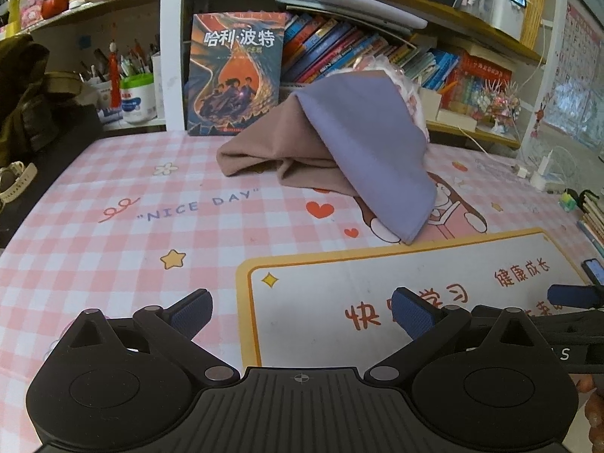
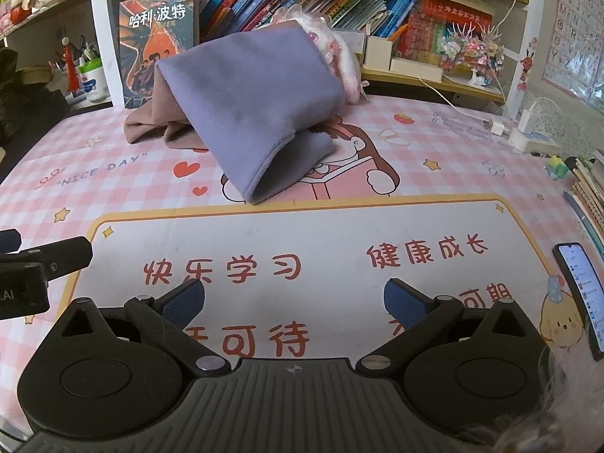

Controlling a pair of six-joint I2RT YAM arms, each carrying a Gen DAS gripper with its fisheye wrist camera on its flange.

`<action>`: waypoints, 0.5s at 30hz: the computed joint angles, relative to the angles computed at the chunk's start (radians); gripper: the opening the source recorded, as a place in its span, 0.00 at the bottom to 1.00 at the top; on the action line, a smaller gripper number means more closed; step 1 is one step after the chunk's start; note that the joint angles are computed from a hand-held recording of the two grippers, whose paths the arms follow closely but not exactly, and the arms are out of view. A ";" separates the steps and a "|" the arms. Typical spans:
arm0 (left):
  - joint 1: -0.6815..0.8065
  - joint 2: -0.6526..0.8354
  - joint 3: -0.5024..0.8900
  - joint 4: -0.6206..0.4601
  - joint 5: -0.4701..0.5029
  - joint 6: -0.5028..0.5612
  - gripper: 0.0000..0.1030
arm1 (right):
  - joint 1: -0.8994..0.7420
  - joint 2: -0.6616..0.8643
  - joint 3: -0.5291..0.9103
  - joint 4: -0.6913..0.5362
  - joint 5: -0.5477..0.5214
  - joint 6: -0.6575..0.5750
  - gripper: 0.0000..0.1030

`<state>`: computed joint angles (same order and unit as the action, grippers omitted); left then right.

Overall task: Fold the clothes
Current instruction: 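Grasp the lavender sweater edge with both grippers and lift it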

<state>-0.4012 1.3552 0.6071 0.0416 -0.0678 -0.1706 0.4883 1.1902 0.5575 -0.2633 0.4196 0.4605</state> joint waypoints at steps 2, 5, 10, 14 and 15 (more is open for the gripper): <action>-0.008 0.016 0.016 -0.012 -0.011 0.000 0.99 | -0.011 0.008 0.000 0.011 -0.010 -0.010 0.99; -0.039 0.062 0.058 -0.033 -0.047 -0.023 0.99 | -0.051 0.017 -0.003 0.041 -0.044 -0.051 0.99; -0.112 0.156 0.147 -0.062 -0.101 -0.086 0.99 | -0.177 0.030 -0.016 0.113 -0.156 -0.177 0.99; -0.187 0.229 0.220 -0.063 -0.169 -0.138 0.98 | -0.339 0.059 -0.002 0.165 -0.311 -0.309 0.99; -0.205 0.250 0.240 -0.064 -0.194 -0.154 0.98 | -0.386 0.072 0.007 0.174 -0.361 -0.344 0.99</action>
